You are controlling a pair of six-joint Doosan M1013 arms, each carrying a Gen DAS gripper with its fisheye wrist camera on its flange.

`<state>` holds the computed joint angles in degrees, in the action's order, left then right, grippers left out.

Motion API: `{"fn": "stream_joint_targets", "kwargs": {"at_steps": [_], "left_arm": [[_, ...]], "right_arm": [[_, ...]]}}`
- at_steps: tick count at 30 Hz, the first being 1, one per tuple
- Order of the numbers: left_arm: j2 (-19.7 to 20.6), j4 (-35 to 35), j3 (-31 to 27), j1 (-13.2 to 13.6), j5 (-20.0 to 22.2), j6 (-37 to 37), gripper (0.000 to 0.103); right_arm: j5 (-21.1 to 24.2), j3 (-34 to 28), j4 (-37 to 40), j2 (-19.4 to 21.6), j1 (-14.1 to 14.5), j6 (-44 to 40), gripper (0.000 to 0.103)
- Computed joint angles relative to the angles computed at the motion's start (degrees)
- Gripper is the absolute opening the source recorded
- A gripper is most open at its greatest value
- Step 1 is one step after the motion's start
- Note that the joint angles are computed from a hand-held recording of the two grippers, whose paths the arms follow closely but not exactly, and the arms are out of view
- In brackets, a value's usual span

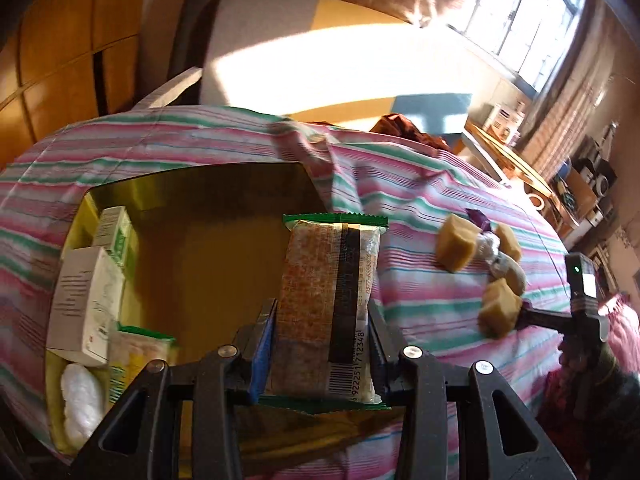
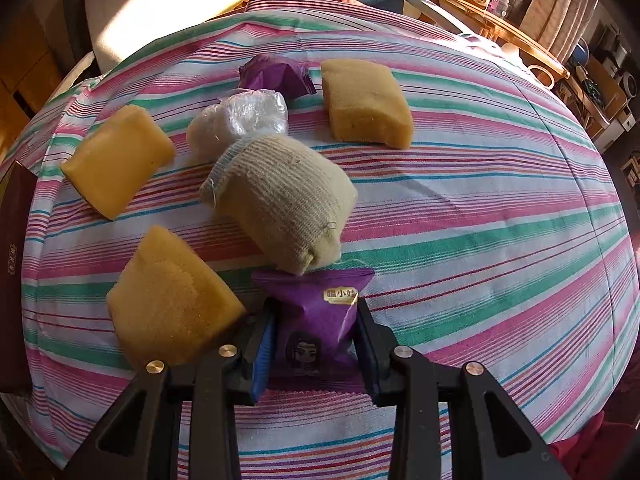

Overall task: Organize objects
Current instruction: 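Drop the cracker packet into the gold tray with the left tool while the right holds the purple packet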

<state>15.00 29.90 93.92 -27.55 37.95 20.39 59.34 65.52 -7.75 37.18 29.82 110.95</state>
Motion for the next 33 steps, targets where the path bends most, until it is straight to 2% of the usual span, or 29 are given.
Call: {"fn": "stream_joint_targets", "kwargs": {"at_steps": [6,12,19,25,29,33], "left_arm": [[0.66,-5.03,0.37,6.21,3.69,-0.73,0.041],[3.42,-7.57,-1.34,9.91,6.57,-2.21,0.041],[6.70,-2.46,-4.33,10.20,12.25,-3.03,0.042],[7.30,-1.12,-4.98,10.06,13.65,-1.94,0.044],[6.19,0.30,-4.19,9.47,13.39,-4.14,0.046],[3.89,5.74,-2.22,7.15,13.79,-7.34,0.046]], "right_arm": [[-0.28,0.81,-0.02,-0.52,-0.40,-0.55,0.036],[-0.22,0.77,-0.04,-0.50,-0.61,-0.85,0.036],[-0.21,0.78,0.00,-0.54,-0.91,-1.45,0.036],[-0.08,0.56,-0.09,-0.41,-0.87,-1.25,0.036],[0.05,0.15,-0.11,-0.14,-0.98,-1.41,0.036],[-0.07,0.24,-0.15,-0.18,-1.12,-1.37,0.036]]}}
